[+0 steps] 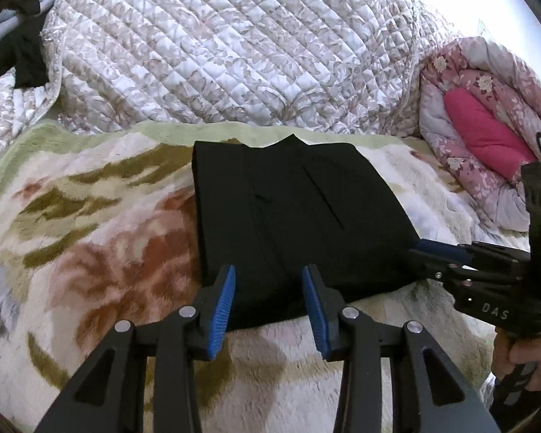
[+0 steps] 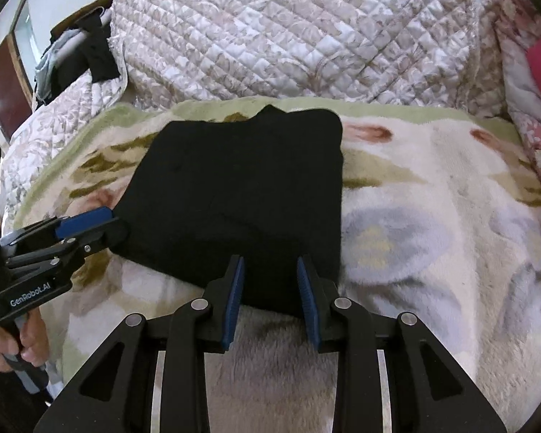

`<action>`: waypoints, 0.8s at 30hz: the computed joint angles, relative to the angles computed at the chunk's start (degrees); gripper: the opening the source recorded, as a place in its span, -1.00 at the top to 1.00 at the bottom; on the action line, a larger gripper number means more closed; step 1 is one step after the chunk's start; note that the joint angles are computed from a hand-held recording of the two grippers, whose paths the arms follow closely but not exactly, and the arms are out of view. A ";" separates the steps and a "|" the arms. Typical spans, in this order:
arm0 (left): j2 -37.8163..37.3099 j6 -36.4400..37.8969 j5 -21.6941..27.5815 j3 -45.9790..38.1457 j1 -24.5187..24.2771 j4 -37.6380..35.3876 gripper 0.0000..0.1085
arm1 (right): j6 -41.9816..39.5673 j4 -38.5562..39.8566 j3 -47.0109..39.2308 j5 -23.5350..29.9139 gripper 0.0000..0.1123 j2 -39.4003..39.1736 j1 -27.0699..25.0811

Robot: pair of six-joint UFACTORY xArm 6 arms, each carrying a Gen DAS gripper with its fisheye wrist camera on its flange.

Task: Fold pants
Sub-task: 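Release the folded pants and pull both tools back from the stack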

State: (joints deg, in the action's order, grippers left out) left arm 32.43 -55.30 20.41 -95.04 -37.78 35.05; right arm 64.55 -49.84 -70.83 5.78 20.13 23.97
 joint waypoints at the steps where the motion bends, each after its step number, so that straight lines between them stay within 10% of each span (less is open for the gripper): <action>1: -0.63 -0.81 0.68 0.49 -0.26 0.32 0.24 | 2.13 -1.88 0.84 -0.48 0.45 -0.91 -0.11; 14: -4.87 -7.91 4.37 5.09 -2.19 5.32 0.24 | 13.84 -14.20 1.86 2.24 0.36 -3.09 1.60; 24: -2.51 -3.06 7.63 3.55 -2.36 -0.55 0.24 | -3.40 4.61 1.85 4.21 0.27 -0.33 3.11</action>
State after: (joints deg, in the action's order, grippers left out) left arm 29.92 -58.36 28.05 -91.49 -40.14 34.50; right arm 61.15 -45.23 -68.98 9.99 19.80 27.08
